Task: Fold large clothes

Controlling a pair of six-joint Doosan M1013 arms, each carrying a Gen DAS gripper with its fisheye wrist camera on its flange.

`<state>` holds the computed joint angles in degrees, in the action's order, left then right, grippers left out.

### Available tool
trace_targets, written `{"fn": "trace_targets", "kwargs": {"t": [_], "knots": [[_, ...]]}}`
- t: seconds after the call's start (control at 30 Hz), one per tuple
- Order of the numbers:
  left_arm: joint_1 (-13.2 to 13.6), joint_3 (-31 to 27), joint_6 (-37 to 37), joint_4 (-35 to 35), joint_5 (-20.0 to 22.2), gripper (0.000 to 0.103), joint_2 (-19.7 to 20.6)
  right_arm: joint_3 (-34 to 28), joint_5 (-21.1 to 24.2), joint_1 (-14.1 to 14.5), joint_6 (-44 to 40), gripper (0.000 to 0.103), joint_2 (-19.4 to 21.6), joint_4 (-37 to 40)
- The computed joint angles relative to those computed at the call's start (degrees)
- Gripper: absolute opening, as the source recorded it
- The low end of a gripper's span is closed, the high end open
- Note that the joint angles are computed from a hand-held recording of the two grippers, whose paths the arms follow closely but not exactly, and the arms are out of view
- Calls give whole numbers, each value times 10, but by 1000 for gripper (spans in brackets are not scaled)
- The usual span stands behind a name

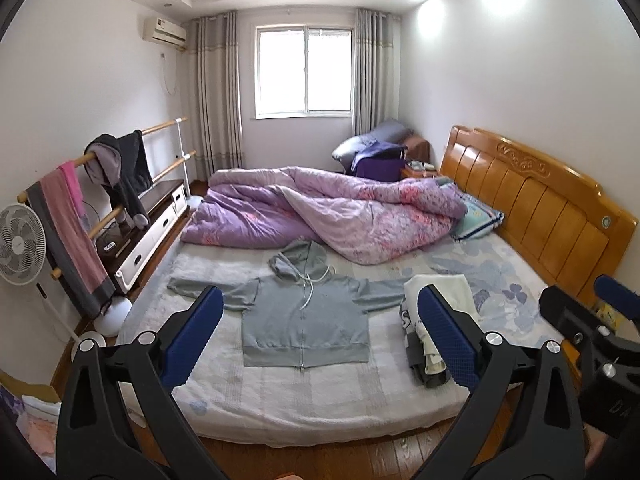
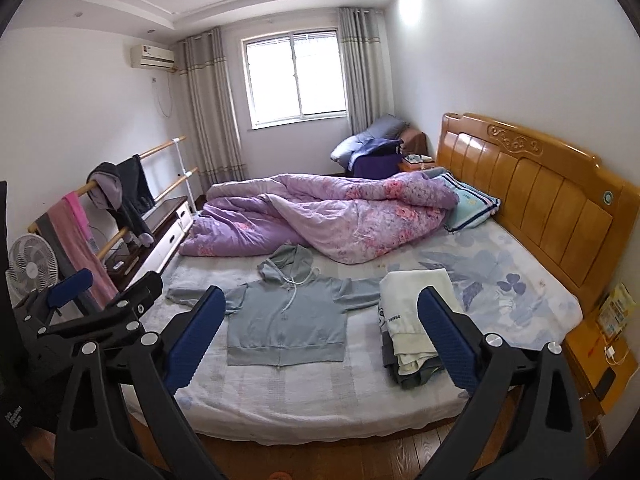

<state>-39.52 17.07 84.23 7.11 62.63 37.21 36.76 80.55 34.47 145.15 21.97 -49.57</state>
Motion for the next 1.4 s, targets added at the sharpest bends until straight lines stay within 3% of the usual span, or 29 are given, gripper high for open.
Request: {"fn": "trace_targets", "kwargs": {"t": [0.17, 0.37, 1.4], "knots": [[-1, 50, -21, 27, -40, 98, -33, -6, -5, 6, -17, 93, -1, -4], [3, 51, -23, 13, -37, 98, -42, -18, -4, 9, -32, 93, 3, -7], [9, -41, 7, 2, -2, 98, -1, -40, 12, 4, -51, 94, 10, -10]]}}
